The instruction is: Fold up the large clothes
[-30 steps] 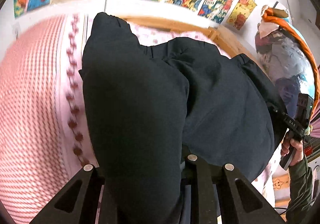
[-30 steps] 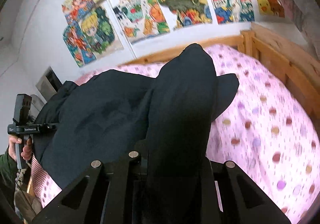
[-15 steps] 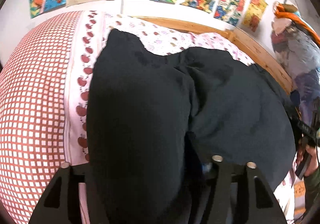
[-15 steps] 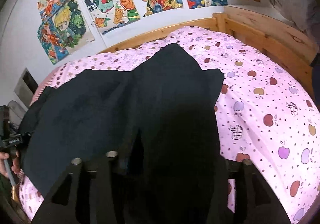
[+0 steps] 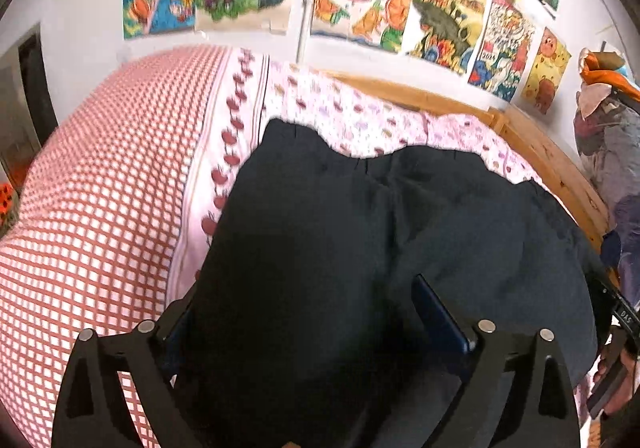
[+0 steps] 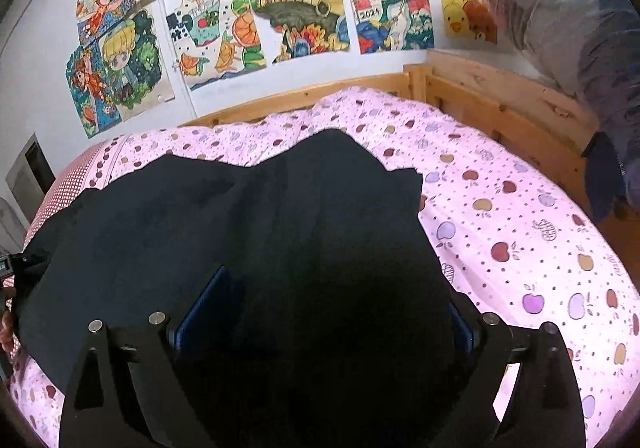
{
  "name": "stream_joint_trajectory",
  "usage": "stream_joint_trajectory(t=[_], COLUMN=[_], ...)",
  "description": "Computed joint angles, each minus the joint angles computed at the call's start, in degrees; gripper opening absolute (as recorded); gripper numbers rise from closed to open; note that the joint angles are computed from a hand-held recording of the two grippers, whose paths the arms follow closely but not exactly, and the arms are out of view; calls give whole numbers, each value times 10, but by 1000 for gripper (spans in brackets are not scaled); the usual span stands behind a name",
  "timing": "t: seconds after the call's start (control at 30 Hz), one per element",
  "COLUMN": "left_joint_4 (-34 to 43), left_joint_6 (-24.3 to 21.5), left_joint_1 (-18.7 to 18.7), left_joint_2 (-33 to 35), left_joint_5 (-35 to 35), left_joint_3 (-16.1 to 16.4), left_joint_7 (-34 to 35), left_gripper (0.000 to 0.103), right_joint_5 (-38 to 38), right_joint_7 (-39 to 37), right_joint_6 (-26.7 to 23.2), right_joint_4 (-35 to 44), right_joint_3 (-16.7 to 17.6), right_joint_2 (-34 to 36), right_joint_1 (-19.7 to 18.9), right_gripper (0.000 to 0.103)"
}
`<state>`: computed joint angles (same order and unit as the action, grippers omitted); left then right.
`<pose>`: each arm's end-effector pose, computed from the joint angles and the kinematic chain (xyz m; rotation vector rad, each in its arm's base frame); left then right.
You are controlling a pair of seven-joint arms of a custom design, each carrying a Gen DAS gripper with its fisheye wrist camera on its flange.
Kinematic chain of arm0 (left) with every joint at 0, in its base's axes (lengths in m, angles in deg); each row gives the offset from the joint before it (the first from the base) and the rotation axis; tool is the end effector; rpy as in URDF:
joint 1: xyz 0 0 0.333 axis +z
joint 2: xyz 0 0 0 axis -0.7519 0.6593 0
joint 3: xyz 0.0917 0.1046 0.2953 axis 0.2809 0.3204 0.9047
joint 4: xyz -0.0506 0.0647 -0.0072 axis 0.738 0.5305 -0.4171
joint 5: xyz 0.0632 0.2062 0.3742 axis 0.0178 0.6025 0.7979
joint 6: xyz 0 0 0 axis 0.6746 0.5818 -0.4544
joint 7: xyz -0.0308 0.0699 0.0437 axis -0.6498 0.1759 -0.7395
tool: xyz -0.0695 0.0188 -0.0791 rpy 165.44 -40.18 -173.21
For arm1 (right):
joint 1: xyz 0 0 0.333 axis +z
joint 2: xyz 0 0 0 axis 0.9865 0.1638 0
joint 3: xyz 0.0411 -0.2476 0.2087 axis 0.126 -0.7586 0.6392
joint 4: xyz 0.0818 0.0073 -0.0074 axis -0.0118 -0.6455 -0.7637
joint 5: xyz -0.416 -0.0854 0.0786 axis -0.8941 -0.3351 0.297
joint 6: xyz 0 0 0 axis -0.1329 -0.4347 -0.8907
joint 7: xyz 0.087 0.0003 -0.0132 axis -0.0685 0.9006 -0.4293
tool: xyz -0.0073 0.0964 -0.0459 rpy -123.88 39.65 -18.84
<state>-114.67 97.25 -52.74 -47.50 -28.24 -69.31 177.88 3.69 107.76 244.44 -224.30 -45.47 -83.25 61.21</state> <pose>0.5038 0.0648 0.5317 -1.7180 1.8823 -0.8520 0.4242 0.1670 0.4579 -1.3543 1.8900 -0.7208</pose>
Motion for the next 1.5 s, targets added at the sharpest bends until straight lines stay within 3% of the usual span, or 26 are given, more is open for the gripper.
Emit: stream_joint_trajectory(t=[0.2, 0.33, 0.47, 0.63, 0.83, 1.5], left_joint_4=[-44, -63, -79, -103, -135, -231], left_joint_6=[87, 96, 104, 118, 126, 109], left_joint_1=[-7, -48, -91, -122, -140, -102], left_joint_2=[-43, -85, -129, -180, -242, -429], left_joint_5=[40, 53, 55, 75, 103, 178], left_joint_3=[-2, 31, 60, 79, 97, 100], left_joint_7=[-5, 12, 17, 19, 7, -29], left_gripper=[103, 103, 103, 103, 103, 103], right_joint_5=[5, 26, 52, 73, 86, 68], right_joint_7=[21, 9, -3, -16, -28, -1], right_joint_6=[4, 34, 38, 24, 10, -62], right_joint_4=[-18, -36, -42, -43, -50, -90], right_joint_3=[12, -1, 16, 26, 13, 27], right_joint_2=[-54, -79, -124, -175, -220, -372], right_joint_1=[-10, 5, -1, 10, 56, 156], right_gripper=[93, 94, 97, 100, 100, 101])
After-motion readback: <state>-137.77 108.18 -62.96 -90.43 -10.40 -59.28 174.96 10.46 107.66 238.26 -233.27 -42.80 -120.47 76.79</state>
